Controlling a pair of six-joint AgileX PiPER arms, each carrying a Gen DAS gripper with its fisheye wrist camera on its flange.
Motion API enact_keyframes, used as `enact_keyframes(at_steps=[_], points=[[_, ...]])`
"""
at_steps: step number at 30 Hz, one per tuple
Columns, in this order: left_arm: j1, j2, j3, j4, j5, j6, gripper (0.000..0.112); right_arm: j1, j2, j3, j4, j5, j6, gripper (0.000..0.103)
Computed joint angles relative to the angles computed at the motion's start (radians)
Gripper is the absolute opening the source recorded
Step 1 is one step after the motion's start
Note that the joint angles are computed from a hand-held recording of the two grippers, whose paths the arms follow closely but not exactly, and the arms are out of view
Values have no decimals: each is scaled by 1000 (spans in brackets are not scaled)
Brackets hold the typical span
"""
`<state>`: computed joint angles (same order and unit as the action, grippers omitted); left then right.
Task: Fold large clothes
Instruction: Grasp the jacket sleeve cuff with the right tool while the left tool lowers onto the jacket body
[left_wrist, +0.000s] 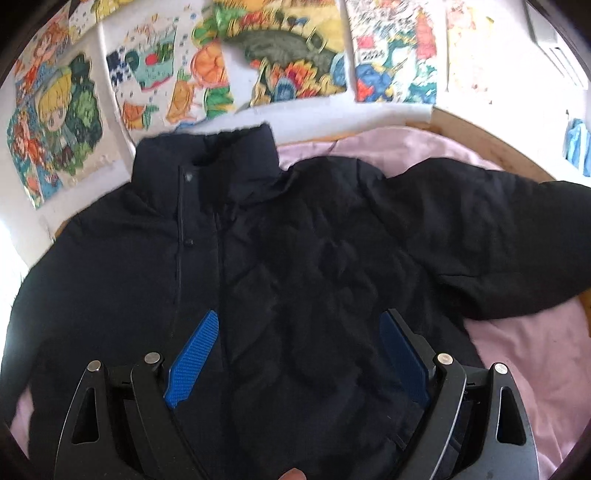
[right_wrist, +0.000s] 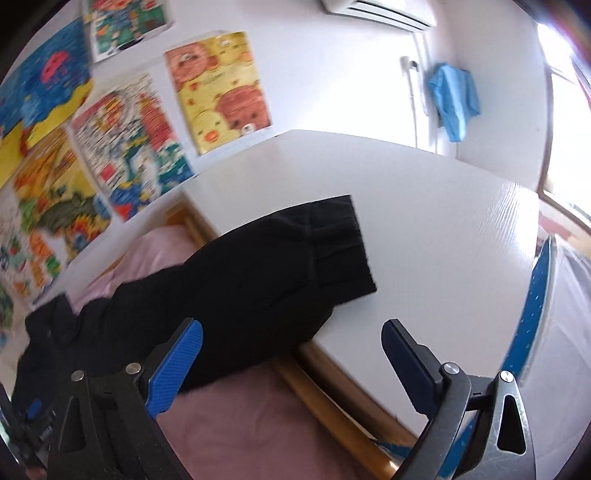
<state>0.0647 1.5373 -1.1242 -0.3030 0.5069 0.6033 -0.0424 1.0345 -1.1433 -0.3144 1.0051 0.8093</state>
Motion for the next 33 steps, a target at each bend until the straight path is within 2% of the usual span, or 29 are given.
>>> enact_keyframes(at_steps=[3, 6, 7, 9, 13, 16, 17, 18, 19, 21, 25, 28, 33], points=[[33, 61, -37, -12, 36, 0, 85, -101, 24, 25, 70, -68, -26, 92], [74, 131, -92, -16, 101, -15, 85, -138, 46, 41, 71, -120, -7, 84], [92, 147, -104, -33, 115, -5, 85, -134, 53, 46, 45, -130, 21, 81], [122, 168, -121, -67, 141, 3, 85, -139, 68, 52, 24, -139, 51, 67], [154, 188, -156, -105, 193, 18, 85, -116, 83, 74, -58, -156, 148, 57], [150, 178, -149, -127, 192, 66, 85, -100, 89, 81, -114, -169, 184, 47], [140, 173, -140, -121, 176, 80, 85, -89, 88, 82, -139, -170, 199, 41], [122, 172, -132, -96, 157, 82, 85, -64, 85, 80, -193, -157, 237, 25], [111, 171, -121, -82, 140, 86, 85, -47, 82, 73, -228, -141, 255, 17], [93, 180, -118, -74, 130, 103, 85, -48, 66, 62, -217, -156, 227, 11], [63, 224, -131, -5, 117, 88, 85, 23, 62, -8, -257, -128, 198, 8], [71, 256, -158, -41, 145, 137, 85, 127, 80, -103, -301, -85, 206, 8], [75, 269, -175, -169, 119, 246, 85, 362, 186, -359, -381, 29, 189, 7]])
